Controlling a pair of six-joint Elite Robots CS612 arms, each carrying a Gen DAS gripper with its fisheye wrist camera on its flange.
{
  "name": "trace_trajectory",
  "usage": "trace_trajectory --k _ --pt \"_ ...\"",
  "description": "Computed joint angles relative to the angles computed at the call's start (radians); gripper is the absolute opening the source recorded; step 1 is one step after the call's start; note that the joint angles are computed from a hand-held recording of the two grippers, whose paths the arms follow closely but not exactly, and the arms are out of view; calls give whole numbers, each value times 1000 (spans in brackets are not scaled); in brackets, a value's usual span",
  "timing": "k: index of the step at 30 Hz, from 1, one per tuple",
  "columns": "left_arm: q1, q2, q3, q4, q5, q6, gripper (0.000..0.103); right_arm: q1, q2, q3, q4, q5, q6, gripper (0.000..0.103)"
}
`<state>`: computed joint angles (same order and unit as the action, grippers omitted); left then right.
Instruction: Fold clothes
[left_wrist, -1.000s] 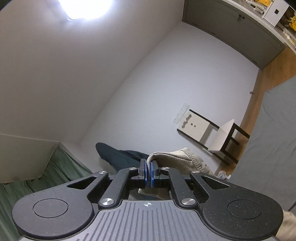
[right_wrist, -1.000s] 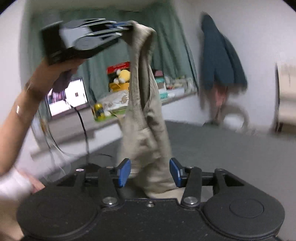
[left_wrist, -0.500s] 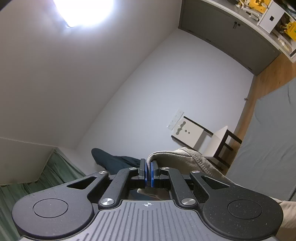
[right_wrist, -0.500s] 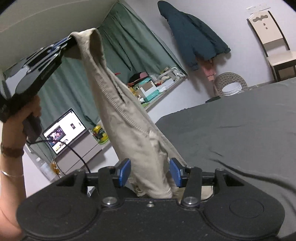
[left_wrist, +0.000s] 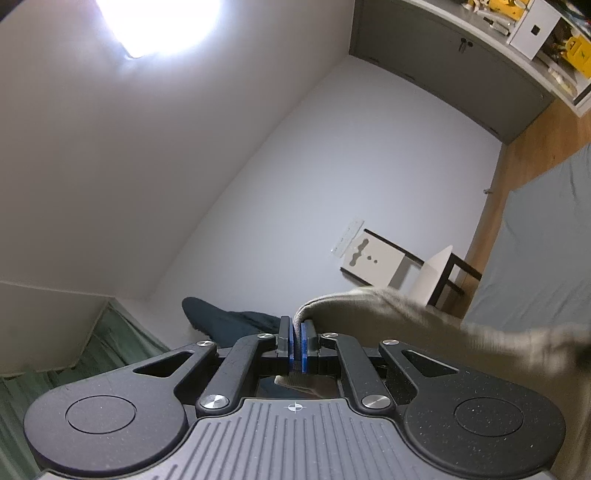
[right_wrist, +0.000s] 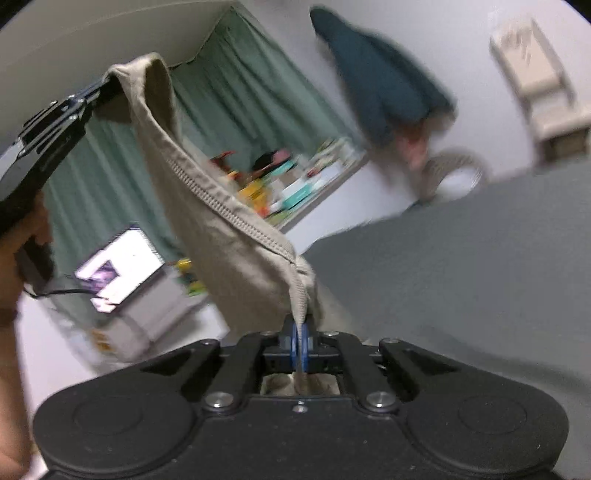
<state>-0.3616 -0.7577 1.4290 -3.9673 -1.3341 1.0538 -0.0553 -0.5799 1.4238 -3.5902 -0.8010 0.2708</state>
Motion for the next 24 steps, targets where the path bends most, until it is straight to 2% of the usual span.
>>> trace_trajectory --k 4,7,11,13,14,15,18,21,24 --pt "24 16 -67 77 -50 -46 4 6 -57 23 -38 -255 -230 3" --pt "44 44 -159 178 -71 -115 4 13 -79 -20 -73 -443 -415 3" --pt "54 70 -262 289 -69 -131 4 23 -90 -126 -13 -611 -628 3" --pt "60 67 -278 277 -96 -163 4 27 -95 -168 -19 -675 -696 3" --pt "61 65 -279 250 -108 -175 4 28 -100 -180 -43 -704 -716 3" --pt "65 59 -274 257 -120 -186 4 27 -109 -176 -97 -704 -720 3" --pt "73 44 -259 310 -153 -178 4 22 -147 -149 -122 -678 -765 3" --pt "77 34 -233 245 -196 -172 4 29 -167 -125 -142 -718 -854 3" --pt "84 17 -218 250 -231 -167 4 27 -195 -72 -268 -697 -834 3"
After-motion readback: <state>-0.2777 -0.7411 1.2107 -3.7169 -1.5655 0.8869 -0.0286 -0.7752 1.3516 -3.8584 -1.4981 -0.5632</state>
